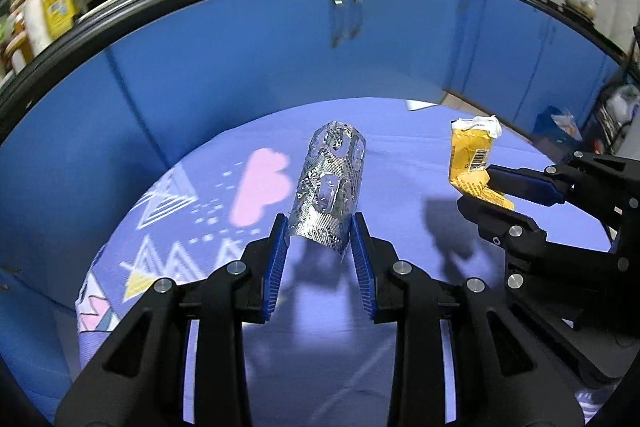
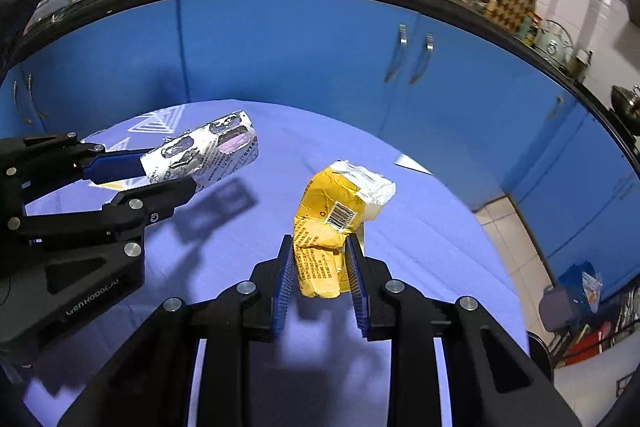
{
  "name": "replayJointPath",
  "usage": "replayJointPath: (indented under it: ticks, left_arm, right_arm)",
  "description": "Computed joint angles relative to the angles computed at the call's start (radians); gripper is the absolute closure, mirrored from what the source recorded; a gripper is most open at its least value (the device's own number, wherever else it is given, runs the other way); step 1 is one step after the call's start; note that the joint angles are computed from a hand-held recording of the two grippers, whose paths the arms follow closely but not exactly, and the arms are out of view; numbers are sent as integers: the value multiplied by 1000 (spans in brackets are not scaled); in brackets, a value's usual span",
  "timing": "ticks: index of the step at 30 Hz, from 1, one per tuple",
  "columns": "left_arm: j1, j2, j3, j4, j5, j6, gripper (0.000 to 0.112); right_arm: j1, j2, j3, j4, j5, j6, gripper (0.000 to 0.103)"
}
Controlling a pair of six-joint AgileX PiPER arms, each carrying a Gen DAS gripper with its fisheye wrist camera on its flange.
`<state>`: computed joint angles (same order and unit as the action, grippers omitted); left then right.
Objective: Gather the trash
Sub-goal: 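Carry both items over the bin and open the right tool to drop the yellow bag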
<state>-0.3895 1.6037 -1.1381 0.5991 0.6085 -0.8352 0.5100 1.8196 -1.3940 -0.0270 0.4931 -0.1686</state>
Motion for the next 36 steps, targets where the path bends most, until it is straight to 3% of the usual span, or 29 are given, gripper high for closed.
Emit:
replayJointPath:
  ticks: [11,23,34,35,36]
  left_arm:
    - [-176,174,-243,24,113,2,79]
    - [-301,412,-618,-27,266,109,79]
    - [-384,606,-967,-61,411,221,79]
    - [-390,629,-1010,-65,431,235,79]
    - [-396,652,-1052,-70,450,248,79]
  right_arm:
    - [-217,-112,135,170,-46,-224,78]
    - [-457,-131,184,380,-47,-476,78]
    - [-639,-96,163,476,-12,-545,76]
    - [-649,-97,167,480,-14,-552,72]
    - [-661,-98,168,468,-18,-543,52]
